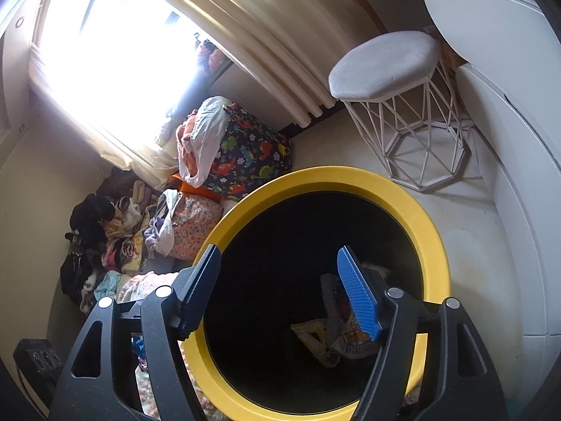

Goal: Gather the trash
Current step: 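Move both open tools back toward the remaining trash on the bed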

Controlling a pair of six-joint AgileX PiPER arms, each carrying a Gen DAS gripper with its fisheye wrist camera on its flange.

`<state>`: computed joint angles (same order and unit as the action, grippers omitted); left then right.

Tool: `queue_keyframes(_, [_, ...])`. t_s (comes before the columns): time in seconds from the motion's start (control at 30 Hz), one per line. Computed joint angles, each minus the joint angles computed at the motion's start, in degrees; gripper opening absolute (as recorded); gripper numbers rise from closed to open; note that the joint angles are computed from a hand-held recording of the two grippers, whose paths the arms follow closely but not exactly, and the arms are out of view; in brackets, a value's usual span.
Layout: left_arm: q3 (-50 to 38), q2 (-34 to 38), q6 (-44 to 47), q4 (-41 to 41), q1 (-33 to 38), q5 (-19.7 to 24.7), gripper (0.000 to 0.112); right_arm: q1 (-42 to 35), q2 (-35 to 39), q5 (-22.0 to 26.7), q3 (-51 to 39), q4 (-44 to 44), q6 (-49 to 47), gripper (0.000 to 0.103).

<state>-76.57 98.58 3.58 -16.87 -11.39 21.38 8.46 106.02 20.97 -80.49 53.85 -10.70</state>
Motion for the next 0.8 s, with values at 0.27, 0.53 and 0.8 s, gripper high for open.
queue_keyframes(0.27, [2.35,-3.0,-1.36,0.75,2.94,-0.41,0.092,3.04,-0.02,-0.24,-2.97,-6.18,2.44,0.072])
queue_keyframes(0.53, [4.91,-5.78,3.3,-3.5,8.11,-1.44,0.092,7.45,0.63,-0.64,-6.2,-16.93,9.7,0.075])
queue_keyframes(0.8, [8.05,-8.8,6.28,-6.05,12.52,-3.5,0.092,11.92,0.94,-0.14,-9.02,-23.45,12.93,0.077])
